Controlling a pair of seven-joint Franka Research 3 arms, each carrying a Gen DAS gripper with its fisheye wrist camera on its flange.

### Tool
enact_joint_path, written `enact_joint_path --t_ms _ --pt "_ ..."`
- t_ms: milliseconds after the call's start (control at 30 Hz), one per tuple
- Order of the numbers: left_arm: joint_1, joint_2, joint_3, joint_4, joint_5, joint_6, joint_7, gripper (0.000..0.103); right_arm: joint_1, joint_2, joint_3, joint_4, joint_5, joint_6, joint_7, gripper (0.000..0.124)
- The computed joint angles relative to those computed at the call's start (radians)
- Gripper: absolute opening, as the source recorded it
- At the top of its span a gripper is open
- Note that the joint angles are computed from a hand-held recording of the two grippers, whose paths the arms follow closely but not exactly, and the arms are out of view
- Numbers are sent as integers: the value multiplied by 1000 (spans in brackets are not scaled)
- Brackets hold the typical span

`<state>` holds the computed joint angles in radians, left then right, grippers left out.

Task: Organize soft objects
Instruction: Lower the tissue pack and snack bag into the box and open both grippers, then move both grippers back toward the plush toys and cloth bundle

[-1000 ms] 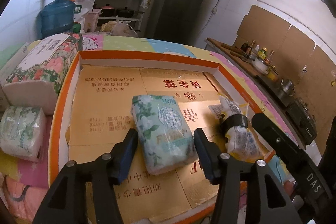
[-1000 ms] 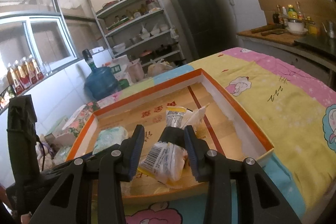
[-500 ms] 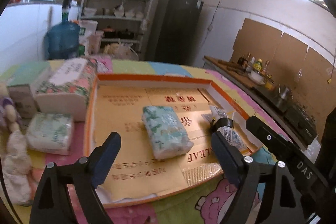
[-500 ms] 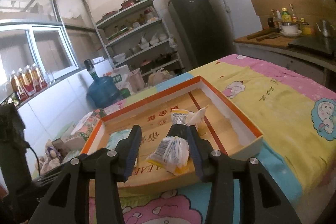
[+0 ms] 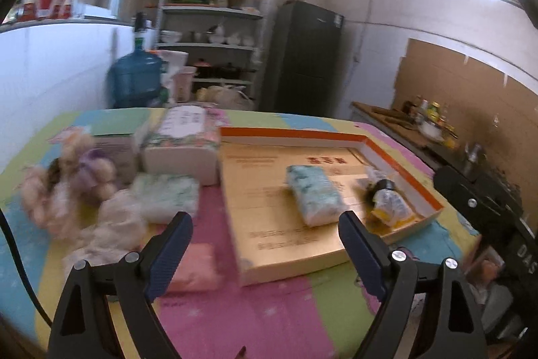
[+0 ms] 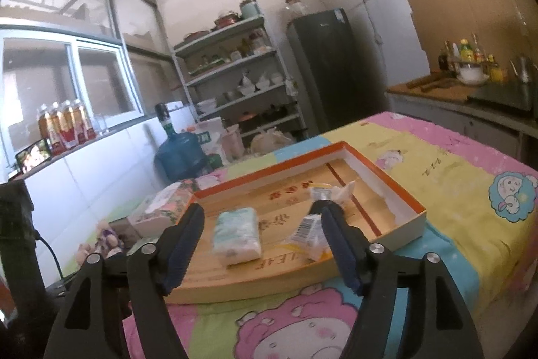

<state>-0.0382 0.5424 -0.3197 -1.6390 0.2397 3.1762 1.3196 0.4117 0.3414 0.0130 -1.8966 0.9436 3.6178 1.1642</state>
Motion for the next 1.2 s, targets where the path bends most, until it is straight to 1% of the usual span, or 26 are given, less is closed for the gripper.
enact_joint_path --t_ms 33,133,167,233,267,300,433,500,533,600,633,667,733,800,833,900,933,1000,1033,1100,1133,1200 --pt "-9 -11 19 -16 0 11 -11 88 9 -3 -3 0 9 -1 -13 75" --pt "-71 -58 124 -63 10 28 -70 88 20 -13 3 -5 16 -9 -26 75" --pt "-106 -74 174 -81 18 39 -95 88 24 -18 7 -8 17 -13 -29 75" --pt "-213 -104 319 -120 42 76 -155 82 24 -25 15 -14 4 -16 -20 75" --pt "-257 -114 375 -136 52 88 -176 81 18 -31 27 -24 -20 -15 1 75" --pt "-278 -123 406 -150 61 96 -187 81 15 -36 35 -32 -38 -13 19 75" --pt "-223 -165 372 -211 83 116 -194 81 20 -51 52 -49 -90 -7 75 75" --pt "-248 -189 416 -250 77 134 -203 81 49 -53 41 -40 -70 -10 50 75" --pt "-254 -200 428 -266 73 137 -203 81 66 -52 36 -33 -54 -9 30 75" --pt "-221 -226 407 -299 71 137 -199 81 68 -54 49 -37 -73 -2 38 75" --pt "-210 -240 407 -319 69 138 -198 81 63 -55 63 -43 -101 2 59 75" --pt "-232 -251 438 -338 62 144 -198 81 59 -57 76 -49 -130 0 78 75" --pt "-334 -267 563 -373 24 156 -191 81 70 -55 82 -48 -158 -11 85 75" --pt "-407 -281 662 -417 -29 190 -167 81 92 -45 79 -36 -172 -25 73 75" --pt "-432 -284 695 -432 -57 207 -149 81 97 -43 80 -37 -182 -27 75 75" --pt "-499 -289 777 -469 -129 256 -94 81 129 -24 65 -9 -174 -52 51 75" --pt "-508 -290 790 -477 -153 271 -70 81 154 -14 48 11 -153 -72 28 75" --pt "-525 -292 813 -495 -203 303 -19 81 177 1 30 34 -143 -101 15 75" --pt "-507 -293 803 -503 -209 319 -7 81 201 13 9 55 -128 -124 1 75" --pt "-444 -297 753 -506 -190 329 -10 81 245 35 -37 88 -109 -161 -10 75" --pt "-408 -297 724 -504 -176 329 -17 81 278 49 -75 108 -97 -187 -15 75" --pt "-367 -293 690 -501 -181 330 -10 81 323 69 -129 131 -101 -224 0 75"
